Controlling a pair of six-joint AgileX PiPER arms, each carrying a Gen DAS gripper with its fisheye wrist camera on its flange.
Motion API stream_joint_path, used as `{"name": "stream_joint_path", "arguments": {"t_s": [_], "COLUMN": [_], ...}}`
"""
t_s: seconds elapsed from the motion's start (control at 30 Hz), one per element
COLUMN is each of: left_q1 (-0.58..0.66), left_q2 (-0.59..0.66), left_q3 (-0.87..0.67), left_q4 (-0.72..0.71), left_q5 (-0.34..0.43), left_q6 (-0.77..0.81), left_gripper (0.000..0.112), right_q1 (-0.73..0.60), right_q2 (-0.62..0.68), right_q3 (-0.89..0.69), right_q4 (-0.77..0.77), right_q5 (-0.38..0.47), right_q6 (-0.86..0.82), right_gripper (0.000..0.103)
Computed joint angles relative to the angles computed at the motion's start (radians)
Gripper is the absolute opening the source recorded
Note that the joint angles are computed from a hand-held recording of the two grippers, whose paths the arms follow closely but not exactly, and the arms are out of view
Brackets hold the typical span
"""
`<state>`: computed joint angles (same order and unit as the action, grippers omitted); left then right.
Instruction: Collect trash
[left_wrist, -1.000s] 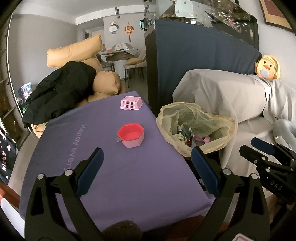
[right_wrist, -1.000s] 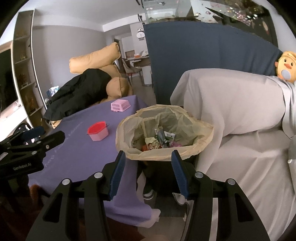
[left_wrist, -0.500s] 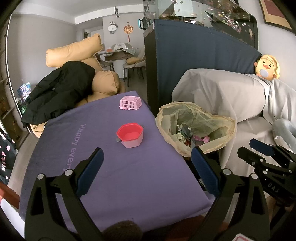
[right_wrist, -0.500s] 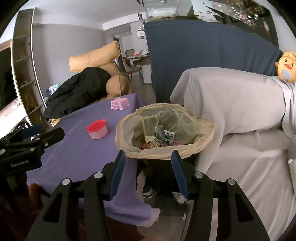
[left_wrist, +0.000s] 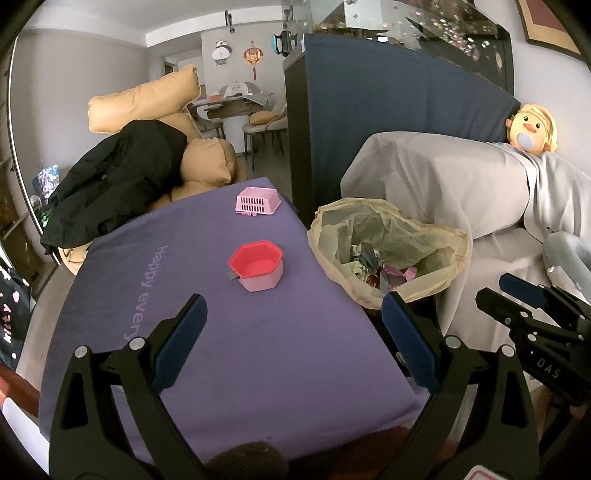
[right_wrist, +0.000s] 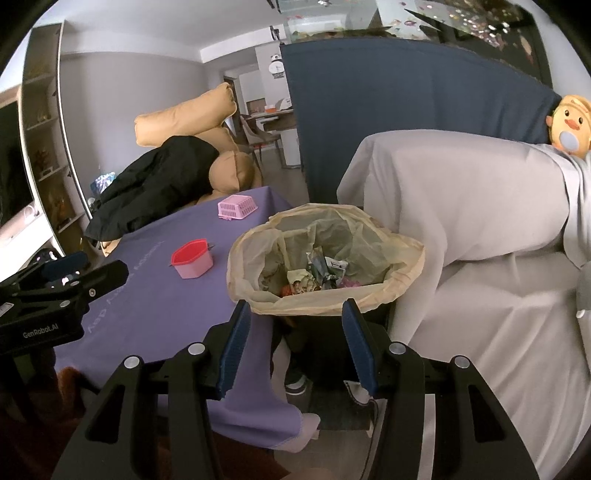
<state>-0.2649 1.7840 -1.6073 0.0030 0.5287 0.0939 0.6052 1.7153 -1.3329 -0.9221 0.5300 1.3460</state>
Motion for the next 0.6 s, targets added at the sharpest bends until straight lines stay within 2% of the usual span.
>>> {"name": "stream_joint_path", "arguments": {"t_s": [0.6], "left_q1": [0.004], "left_q2": [0.003], "left_q3": [0.001], "left_q4": [-0.011], "left_q5": [0.000], "left_q6": [0.011], "left_gripper": [0.091], "right_q1": [0.019], "right_q2": [0.002], "right_q3": [-0.001], "right_q4": [-0.006], "right_q5": [0.020], "right_q6": [0.024], "right_gripper": [0.049]}}
